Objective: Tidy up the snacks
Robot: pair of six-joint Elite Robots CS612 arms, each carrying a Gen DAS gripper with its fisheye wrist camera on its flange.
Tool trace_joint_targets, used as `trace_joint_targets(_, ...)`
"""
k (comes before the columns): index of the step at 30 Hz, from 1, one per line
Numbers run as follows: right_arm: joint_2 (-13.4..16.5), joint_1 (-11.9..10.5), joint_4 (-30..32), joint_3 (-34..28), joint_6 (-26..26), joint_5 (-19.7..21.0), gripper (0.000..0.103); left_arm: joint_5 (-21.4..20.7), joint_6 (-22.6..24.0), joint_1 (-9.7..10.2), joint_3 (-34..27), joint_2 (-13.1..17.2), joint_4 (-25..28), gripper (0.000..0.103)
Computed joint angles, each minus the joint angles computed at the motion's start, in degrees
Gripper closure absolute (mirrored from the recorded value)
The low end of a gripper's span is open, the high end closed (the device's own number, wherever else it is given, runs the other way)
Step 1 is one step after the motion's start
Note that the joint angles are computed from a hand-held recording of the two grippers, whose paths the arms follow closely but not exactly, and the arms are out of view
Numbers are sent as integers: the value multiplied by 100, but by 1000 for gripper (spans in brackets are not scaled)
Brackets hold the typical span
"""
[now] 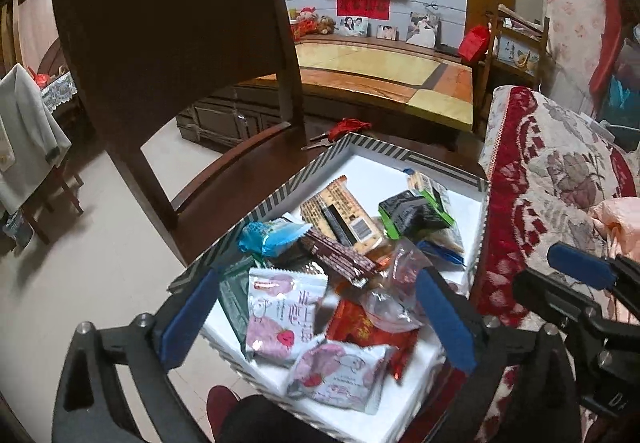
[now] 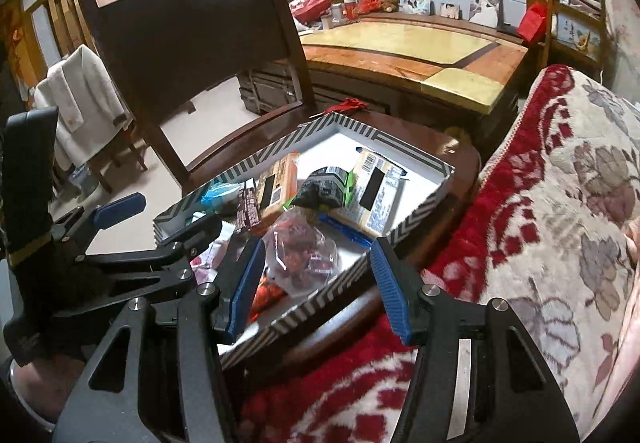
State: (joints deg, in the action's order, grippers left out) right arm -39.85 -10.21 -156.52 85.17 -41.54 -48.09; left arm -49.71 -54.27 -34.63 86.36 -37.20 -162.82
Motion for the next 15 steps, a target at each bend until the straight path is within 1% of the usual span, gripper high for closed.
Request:
trace_joint_targets(2, -38, -40, -56, 97, -21, 12, 48, -128, -3, -6, 3, -25, 67, 0)
trace_joint_targets(4, -68, -77, -99, 180, -45, 47, 48, -150, 2, -32, 3, -44, 167, 0)
trace_joint_targets(9, -129, -179, -149, 341, -73, 95, 48, -54, 25, -124, 57, -85, 151, 0)
trace_joint_targets(15, -200, -269, -185, 449, -91, 153, 48, 143, 5, -228, 186, -145, -77, 0)
